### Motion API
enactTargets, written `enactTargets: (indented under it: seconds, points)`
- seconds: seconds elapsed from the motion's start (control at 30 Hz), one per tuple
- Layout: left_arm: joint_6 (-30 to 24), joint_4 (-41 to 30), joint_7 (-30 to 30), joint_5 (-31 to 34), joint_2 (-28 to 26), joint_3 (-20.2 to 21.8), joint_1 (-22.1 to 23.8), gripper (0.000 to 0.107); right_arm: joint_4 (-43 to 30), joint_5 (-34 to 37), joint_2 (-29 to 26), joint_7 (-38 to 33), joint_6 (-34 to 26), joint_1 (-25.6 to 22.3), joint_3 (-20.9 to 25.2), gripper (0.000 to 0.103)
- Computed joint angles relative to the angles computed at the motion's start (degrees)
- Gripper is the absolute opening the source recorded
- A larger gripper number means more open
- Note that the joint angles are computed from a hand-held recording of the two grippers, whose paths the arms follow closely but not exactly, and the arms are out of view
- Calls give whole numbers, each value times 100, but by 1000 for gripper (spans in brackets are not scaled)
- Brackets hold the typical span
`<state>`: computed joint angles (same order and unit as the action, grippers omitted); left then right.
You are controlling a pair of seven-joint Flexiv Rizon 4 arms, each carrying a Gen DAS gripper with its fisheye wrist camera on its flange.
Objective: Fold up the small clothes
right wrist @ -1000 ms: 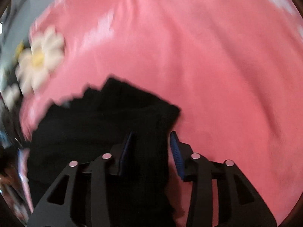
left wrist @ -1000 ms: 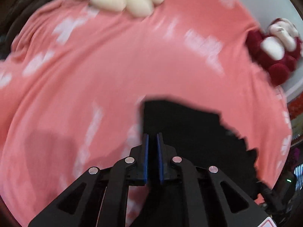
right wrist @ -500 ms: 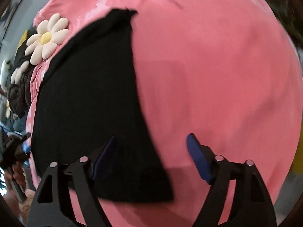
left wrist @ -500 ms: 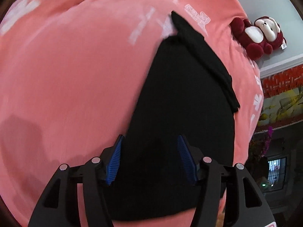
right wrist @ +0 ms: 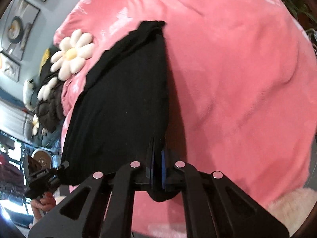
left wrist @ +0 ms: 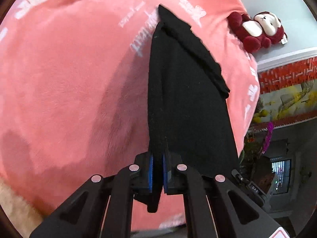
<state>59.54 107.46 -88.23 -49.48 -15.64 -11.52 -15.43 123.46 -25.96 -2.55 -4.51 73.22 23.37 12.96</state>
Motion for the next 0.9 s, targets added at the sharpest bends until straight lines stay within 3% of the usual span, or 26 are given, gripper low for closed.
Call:
enactTargets:
  seconds: [0.33,0.47,0.7,0.9]
  points:
    - [-1036,1140,-295,144,1350,487,-104,4,726,1812,1132,-575,-734,481,678,4]
    - [-1127,1530,-419,149,1697,574,-263,4,815,2250,1406,-661,-1051,758,837,4]
    - [-1179,1772,-590,556,2068,643,-429,4,624,2183,1688,-779,-1829,960,970,4]
    - [-1122,1281,-306,595,1976,694,-365,4,499,1101,1802,-705,-1381,575,938,4]
